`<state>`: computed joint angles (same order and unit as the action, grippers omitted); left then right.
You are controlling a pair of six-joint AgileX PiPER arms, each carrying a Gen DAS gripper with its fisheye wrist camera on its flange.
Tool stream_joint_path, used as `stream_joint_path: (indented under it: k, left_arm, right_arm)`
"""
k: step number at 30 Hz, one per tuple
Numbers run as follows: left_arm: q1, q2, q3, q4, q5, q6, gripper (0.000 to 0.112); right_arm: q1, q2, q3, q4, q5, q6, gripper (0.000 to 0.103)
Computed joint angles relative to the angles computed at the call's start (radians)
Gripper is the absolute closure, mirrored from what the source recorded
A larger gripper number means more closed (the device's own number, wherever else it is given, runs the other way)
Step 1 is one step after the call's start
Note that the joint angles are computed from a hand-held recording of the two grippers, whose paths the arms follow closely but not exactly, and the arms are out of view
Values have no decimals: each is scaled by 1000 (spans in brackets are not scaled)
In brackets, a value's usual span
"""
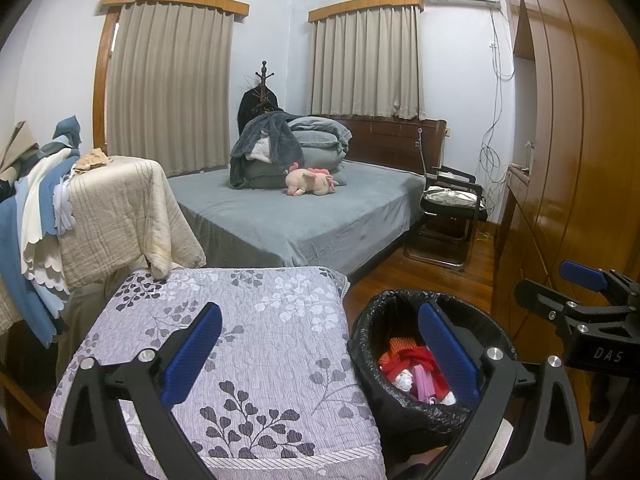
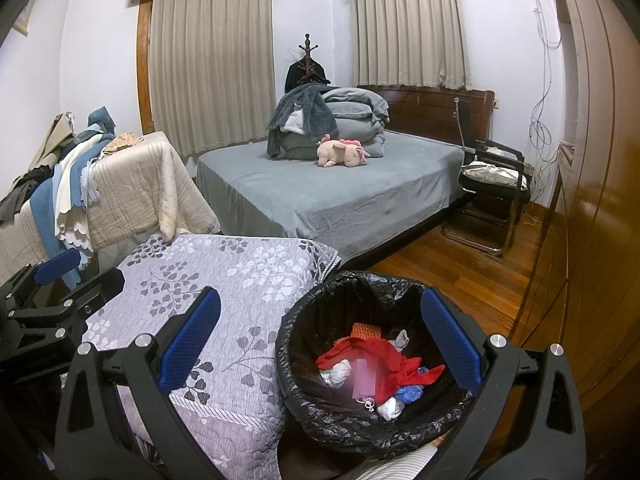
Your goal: Collect trash
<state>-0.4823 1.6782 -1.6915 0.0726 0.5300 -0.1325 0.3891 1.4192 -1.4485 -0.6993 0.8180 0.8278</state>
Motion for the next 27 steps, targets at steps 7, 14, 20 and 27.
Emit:
stream_joint_path:
  k: [7,14,20,27]
  left_arm:
    - [5,0,-3,-11,6,12,16]
    - [4,0,-4,-10,8,13,16]
    - [1,2,-5,-4,8,5,16]
    - [0,2,-7,0,9,2,16]
  right_arm:
    - [2,1,-2,1,2,2,6]
    - [1,2,-1,0,1,3,6]
    - [1,2,-2,0,1,2,6]
    - [4,5,-5,-1,4,3,6]
